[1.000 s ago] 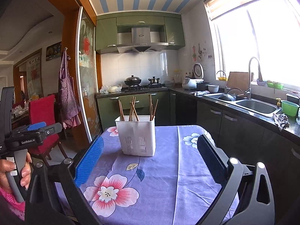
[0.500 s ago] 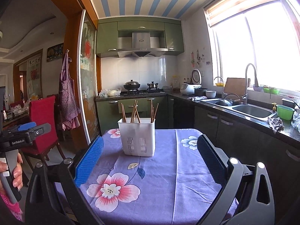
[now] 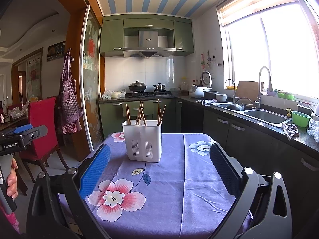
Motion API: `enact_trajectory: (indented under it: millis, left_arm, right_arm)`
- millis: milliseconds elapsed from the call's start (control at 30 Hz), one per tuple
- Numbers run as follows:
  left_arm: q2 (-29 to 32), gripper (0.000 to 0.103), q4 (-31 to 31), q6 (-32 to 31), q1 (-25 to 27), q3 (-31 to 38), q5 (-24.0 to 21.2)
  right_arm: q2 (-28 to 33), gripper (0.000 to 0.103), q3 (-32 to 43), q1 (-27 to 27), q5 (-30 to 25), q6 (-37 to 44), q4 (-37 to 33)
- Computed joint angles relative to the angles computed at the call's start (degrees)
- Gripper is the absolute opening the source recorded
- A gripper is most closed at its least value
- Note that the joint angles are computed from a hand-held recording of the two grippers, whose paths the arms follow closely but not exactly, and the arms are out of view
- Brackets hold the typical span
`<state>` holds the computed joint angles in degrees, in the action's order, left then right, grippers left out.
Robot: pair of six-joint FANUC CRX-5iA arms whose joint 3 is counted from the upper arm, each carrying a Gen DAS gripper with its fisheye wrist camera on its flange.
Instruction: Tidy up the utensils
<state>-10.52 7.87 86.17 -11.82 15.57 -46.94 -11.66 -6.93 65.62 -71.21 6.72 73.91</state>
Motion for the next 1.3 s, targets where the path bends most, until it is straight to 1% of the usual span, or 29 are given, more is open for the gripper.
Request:
enact_trajectory:
  millis: [467, 733, 967, 1100, 1300]
  left_arm:
    - [0.4, 0.096, -0.43, -0.05, -0.47, 0.64, -0.08]
    - [0.38, 0.096, -1.65, 1.1, -1.33, 0.88, -0.12]
    - [0.99, 0.096, -5.56, 4.05, -2.5, 2.86, -1.55]
    - [1.24, 0.096, -4.18, 3.75, -1.93, 2.89, -2.01]
    - [1.59, 0.096, -5.56, 5.03, -2.17, 3.81, -2.81]
  right_arm:
    - [-0.01, 0.098, 0.38, -0.6, 0.57, 0.53, -0.93]
    - [-0.05, 0.098, 0.19, -0.67, 0.8, 0.17, -0.54]
    - [-0.03, 0.098, 0.1, -0.61, 0.78, 0.19, -0.53]
    - [0.03, 0.098, 0.15, -0.58, 0.72, 0.18, -0.59]
    - [0.03, 0.098, 0.16, -0.57, 0.77, 0.21, -0.62]
